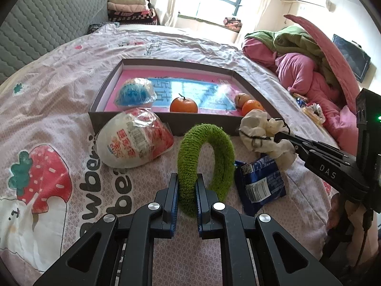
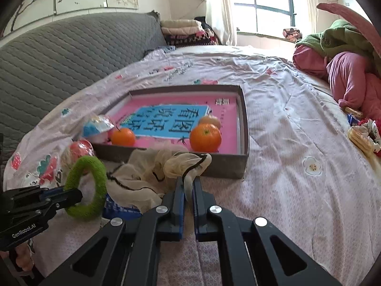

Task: Organize objects
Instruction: 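Lift and carry the ring with the left gripper while the right carries the cloth over the box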

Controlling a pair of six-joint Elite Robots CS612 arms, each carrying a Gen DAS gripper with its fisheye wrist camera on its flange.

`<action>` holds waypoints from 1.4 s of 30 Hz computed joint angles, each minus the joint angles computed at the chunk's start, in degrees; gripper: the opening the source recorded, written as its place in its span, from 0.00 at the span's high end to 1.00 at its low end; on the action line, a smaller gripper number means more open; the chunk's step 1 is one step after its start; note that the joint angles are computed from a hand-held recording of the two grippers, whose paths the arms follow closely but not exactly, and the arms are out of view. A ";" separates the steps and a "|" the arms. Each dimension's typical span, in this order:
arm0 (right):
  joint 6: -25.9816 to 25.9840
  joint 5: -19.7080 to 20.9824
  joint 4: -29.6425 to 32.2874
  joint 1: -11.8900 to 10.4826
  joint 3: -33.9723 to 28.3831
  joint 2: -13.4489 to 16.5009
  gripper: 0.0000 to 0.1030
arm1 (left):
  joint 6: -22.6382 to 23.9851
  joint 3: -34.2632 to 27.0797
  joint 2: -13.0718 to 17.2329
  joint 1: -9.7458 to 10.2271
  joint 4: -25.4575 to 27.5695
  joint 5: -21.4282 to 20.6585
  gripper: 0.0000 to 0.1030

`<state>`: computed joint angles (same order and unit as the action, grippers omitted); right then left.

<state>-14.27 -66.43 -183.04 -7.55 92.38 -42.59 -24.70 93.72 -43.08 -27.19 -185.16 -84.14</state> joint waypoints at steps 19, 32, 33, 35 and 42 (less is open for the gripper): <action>2.63 4.04 -10.00 -0.70 1.61 -0.37 0.94 | 1.77 1.37 -0.22 -0.43 -8.20 2.19 0.88; 4.14 4.63 -13.03 -0.92 1.89 -0.33 0.94 | 2.63 2.03 -0.81 -0.95 -9.46 5.55 0.88; 4.15 4.71 -13.13 -0.94 1.89 -0.34 0.94 | 2.46 2.04 -0.83 -0.92 -9.40 5.64 0.88; 4.23 4.83 -13.58 -0.96 1.99 -0.36 0.94 | 2.29 2.00 -0.89 -0.87 -9.09 5.60 0.88; 4.60 5.21 -14.05 -1.04 1.96 -0.32 0.94 | 2.12 1.80 -0.78 -0.82 -9.31 5.85 0.88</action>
<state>-9.66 -61.22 -197.09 -8.58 94.35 -42.91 -22.58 95.52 -43.85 -28.01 -194.47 -78.29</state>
